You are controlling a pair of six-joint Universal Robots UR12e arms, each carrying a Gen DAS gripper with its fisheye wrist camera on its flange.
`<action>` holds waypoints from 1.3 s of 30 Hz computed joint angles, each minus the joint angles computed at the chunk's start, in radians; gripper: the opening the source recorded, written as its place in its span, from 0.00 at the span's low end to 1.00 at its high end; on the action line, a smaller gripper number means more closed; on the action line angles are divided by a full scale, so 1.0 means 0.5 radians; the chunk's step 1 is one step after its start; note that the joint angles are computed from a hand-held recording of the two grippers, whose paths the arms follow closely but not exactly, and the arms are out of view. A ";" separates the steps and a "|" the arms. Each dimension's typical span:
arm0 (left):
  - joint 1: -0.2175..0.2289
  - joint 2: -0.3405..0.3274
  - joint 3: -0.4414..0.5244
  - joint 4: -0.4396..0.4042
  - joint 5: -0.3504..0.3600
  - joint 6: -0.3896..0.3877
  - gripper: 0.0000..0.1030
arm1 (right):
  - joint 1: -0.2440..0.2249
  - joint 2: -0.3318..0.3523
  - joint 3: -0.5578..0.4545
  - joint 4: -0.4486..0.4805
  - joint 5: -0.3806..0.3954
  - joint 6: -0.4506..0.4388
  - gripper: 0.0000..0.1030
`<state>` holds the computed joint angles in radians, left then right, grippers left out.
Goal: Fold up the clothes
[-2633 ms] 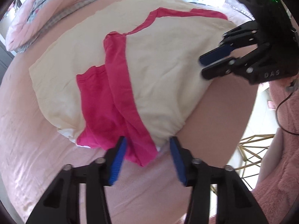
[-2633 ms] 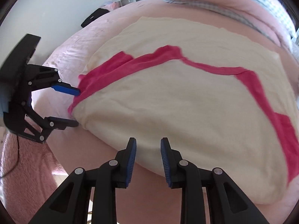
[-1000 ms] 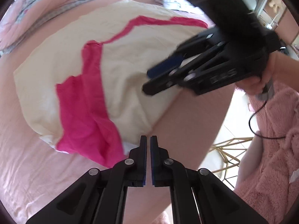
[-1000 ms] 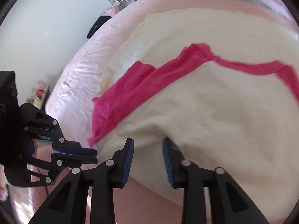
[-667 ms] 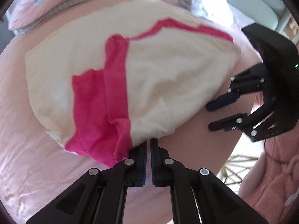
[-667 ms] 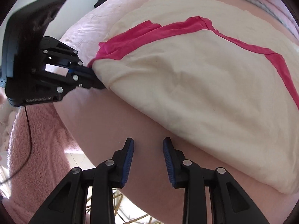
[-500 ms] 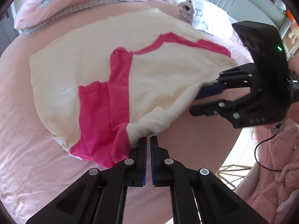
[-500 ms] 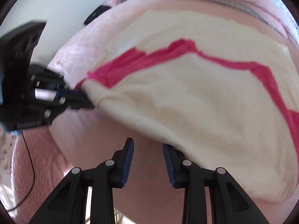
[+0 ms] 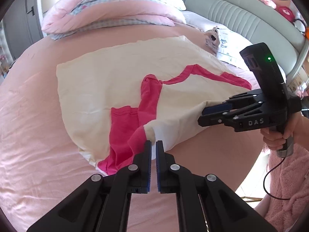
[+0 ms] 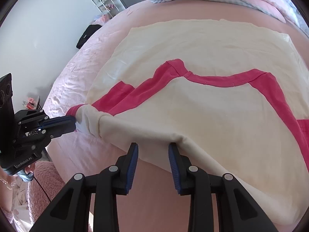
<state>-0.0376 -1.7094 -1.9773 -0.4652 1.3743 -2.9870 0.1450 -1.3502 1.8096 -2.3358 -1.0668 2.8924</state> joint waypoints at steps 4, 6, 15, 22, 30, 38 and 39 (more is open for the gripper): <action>0.004 0.024 -0.018 -0.017 0.056 -0.035 0.04 | -0.006 -0.002 -0.013 0.039 0.009 -0.012 0.31; 0.014 0.029 -0.017 -0.036 0.047 -0.066 0.14 | -0.005 0.007 -0.026 0.056 0.011 -0.002 0.31; -0.035 -0.042 -0.010 0.108 0.205 -0.053 0.15 | -0.009 0.033 -0.046 0.069 0.068 0.097 0.31; -0.043 -0.032 -0.038 0.196 0.236 -0.032 0.09 | 0.001 -0.099 0.000 0.080 0.070 0.071 0.31; -0.017 0.043 -0.081 0.063 0.215 0.074 0.06 | 0.103 -0.002 -0.043 -0.130 -0.042 0.210 0.37; 0.008 0.043 -0.083 -0.103 0.220 0.185 0.06 | 0.140 0.025 0.017 -0.031 -0.280 -0.160 0.33; 0.010 0.045 -0.077 -0.134 0.224 0.217 0.04 | 0.143 0.020 0.023 -0.033 -0.302 -0.212 0.33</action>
<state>-0.0326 -1.6868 -2.0158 -0.5323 1.4861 -2.8787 0.2164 -1.3403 1.8209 -2.3523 -1.2180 2.7863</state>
